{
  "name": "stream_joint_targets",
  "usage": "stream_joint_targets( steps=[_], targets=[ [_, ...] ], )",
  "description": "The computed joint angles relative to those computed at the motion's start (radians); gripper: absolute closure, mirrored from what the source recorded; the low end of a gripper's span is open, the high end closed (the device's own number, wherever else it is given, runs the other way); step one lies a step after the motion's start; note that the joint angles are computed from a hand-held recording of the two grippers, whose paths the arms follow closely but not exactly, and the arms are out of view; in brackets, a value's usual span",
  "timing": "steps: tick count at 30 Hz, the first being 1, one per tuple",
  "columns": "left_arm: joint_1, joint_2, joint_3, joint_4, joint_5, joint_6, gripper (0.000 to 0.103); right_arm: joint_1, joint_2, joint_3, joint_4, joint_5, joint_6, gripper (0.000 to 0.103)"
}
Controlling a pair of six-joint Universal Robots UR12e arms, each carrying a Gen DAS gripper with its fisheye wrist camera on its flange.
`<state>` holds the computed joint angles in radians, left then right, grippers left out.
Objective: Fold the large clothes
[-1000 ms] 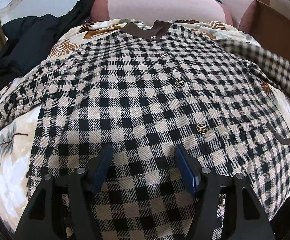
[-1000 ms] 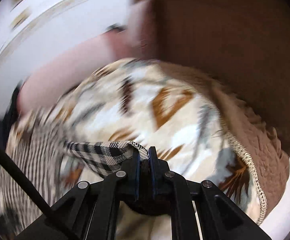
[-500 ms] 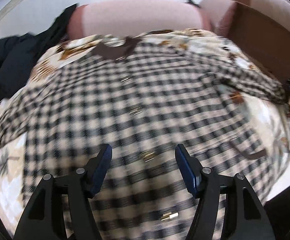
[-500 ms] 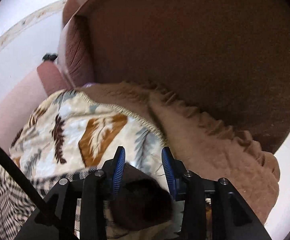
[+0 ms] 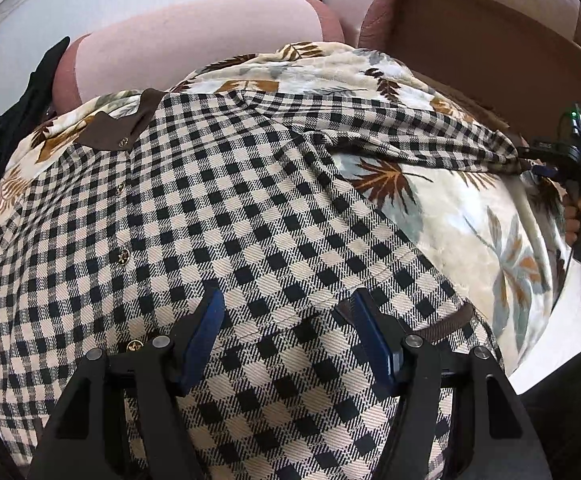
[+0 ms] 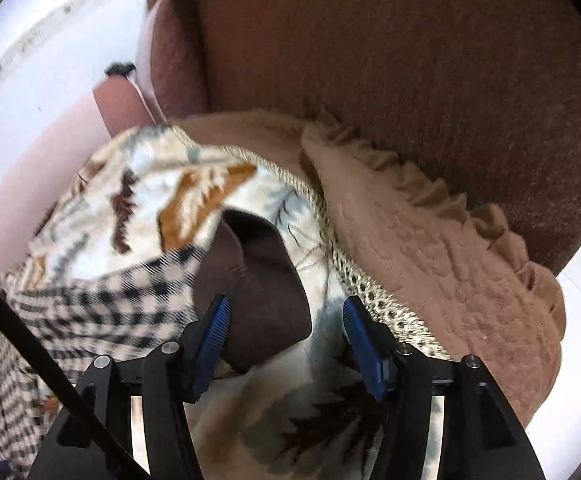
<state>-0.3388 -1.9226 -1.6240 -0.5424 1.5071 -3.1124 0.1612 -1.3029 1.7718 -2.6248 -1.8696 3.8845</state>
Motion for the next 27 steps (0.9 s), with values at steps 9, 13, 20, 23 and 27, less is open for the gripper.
stream_joint_targets(
  steps=[9, 13, 20, 23, 27],
  targets=[
    [0.016, 0.012, -0.012, 0.001, -0.012, -0.039, 0.038, 0.008, 0.045, -0.047, -0.045, 0.006, 0.029, 0.092],
    [0.024, 0.019, -0.023, 0.014, -0.021, -0.052, 0.038, 0.046, 0.06, -0.099, -0.02, -0.105, 0.024, 0.093],
    [0.055, 0.034, -0.037, 0.037, -0.034, -0.114, 0.038, 0.106, 0.131, -0.222, -0.083, -0.029, -0.077, 0.093],
    [0.075, 0.04, -0.04, 0.045, -0.041, -0.153, 0.038, 0.128, 0.175, -0.286, -0.095, 0.087, -0.124, 0.093],
    [0.109, 0.044, -0.039, 0.042, -0.057, -0.215, 0.038, 0.152, 0.245, -0.379, -0.092, 0.296, -0.165, 0.093]
  ],
)
